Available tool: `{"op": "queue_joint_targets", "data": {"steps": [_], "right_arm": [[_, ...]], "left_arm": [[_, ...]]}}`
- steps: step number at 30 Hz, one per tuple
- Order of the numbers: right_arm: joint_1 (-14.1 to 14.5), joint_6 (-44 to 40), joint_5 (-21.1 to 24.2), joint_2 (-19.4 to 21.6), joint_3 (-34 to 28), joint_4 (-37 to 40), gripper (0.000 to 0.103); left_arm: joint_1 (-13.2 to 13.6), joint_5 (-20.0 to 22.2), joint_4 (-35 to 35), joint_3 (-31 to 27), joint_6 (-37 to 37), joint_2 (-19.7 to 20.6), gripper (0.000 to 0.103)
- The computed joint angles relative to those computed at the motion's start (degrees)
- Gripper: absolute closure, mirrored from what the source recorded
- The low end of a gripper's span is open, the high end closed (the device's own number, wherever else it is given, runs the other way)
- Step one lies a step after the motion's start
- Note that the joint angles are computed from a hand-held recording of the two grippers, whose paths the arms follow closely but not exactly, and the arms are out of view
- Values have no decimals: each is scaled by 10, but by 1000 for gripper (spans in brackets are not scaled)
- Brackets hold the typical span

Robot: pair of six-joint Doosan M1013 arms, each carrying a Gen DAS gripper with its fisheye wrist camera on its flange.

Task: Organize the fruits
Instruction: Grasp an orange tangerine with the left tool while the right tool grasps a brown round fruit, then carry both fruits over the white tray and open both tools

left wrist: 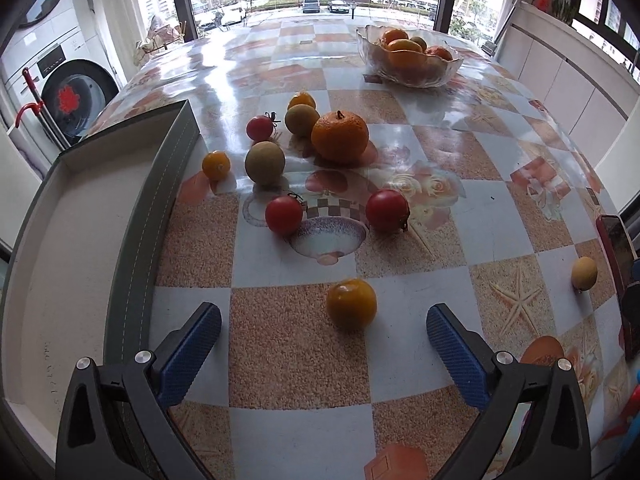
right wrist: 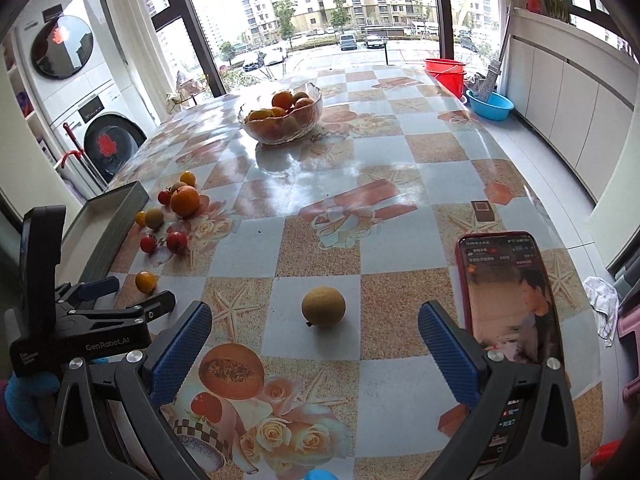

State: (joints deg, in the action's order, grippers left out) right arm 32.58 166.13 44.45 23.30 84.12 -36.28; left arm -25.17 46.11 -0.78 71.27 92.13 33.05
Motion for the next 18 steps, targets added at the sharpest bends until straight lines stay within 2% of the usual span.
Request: {"op": "queue_joint_targets", "data": {"steps": [3, 5, 8, 9, 10, 11, 12, 13, 14, 16, 18], "right_arm": [[-4, -41, 15, 9, -14, 25, 0], [-7, -76, 25, 24, -30, 45, 0], [-9, -125, 55, 50, -58, 69, 6], [-9, -135, 71, 58, -67, 78, 16], [-4, -126, 88, 64, -72, 58, 19], [-1, -126, 97, 66, -75, 48, 29], [1, -120, 92, 64, -72, 46, 38], [2, -112, 85, 60, -67, 42, 48], [0, -114, 71, 55, -61, 52, 73], [-5, -101, 23, 40, -38, 70, 73], [-8, -97, -13, 27, -22, 79, 73]], "left_arm": [[-7, -28, 24, 15, -13, -7, 1], [-9, -40, 23, 22, -7, -12, 12], [-15, -47, 41, 26, -11, -15, 16], [-14, -49, 33, 27, -3, -16, 19], [-12, -48, 15, 27, 9, -17, 30], [-10, -47, -4, 26, 22, -17, 41], [-7, -46, -27, 26, 39, -17, 48], [-6, -50, -39, 27, 48, -18, 65], [-8, -56, -35, 29, 51, -19, 81], [-10, -55, -28, 33, 56, -22, 81], [-4, -51, -61, 36, 80, -26, 81]]}}
